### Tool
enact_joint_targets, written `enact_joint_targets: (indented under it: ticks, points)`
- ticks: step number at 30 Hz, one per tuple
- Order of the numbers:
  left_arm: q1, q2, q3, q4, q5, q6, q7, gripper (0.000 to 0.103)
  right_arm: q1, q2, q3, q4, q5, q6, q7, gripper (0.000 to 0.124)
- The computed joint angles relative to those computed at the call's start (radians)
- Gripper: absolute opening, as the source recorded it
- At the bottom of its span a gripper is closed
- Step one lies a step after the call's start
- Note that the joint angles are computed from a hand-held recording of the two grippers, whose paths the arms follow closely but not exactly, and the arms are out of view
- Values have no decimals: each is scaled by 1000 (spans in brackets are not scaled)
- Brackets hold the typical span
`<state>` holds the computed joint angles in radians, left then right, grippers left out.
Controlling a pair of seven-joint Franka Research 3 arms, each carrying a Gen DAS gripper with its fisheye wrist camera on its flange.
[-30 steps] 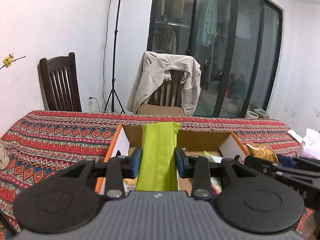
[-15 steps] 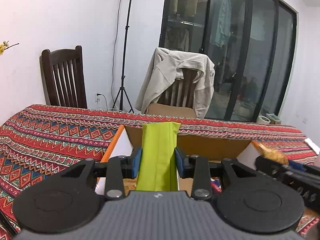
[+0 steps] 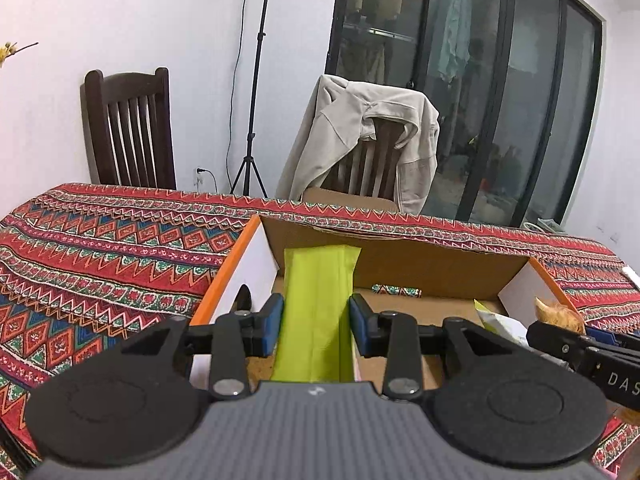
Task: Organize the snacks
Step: 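Carry the green bar and cracker packet into the box and open both grippers, then move both open grippers back over the snack pile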
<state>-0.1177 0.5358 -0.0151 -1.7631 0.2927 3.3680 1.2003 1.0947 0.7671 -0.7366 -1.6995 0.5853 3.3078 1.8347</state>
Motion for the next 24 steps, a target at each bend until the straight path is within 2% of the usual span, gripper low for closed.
enact_joint_targets:
  ticks: [1,2,3,4,5,6,7,8,12,15,18,22,24]
  points:
    - [-23,-1,26,-4,-11,10,0,51,1,0,-2,-1,1,-3,1,49]
    - [-50,-3,56,-11,-28,21,-1,61,-1,-4,2,-4,-2,-4,-1,63]
    - [-95,-4,106,-20,-58,39,0,83,1,-2,-2,-6,-1,-6,2,72]
    - [-171,-2,187,-29,-111,58,8,99,7,0,-8,-9,2,-6,8,88]
    - [-247,5,262,-40,-186,82,43,102,9,-3,-8,-16,3,0,12,98]
    - [-287,11,306,-47,-214,106,53,103,4,-8,0,-20,5,12,11,100]
    - [-293,13,315,-47,-204,113,41,103,0,-13,9,-26,10,24,6,103]
    - [-277,9,290,-49,-230,117,74,103,1,-15,11,-29,19,32,-2,103]
    - [-271,9,270,-49,-286,125,118,103,24,-8,-10,-33,71,29,-31,103]
    - [-244,0,234,-51,-312,121,143,103,40,-2,-31,-32,87,19,-33,103]
    - [-222,-21,203,-66,-325,128,164,103,98,13,-101,-51,106,-3,-8,103]
    - [-261,-59,231,-98,-388,132,219,103,144,-9,-145,-90,95,10,7,103]
    - [-251,-82,216,-117,-396,135,240,103,171,-15,-171,-106,98,20,-2,103]
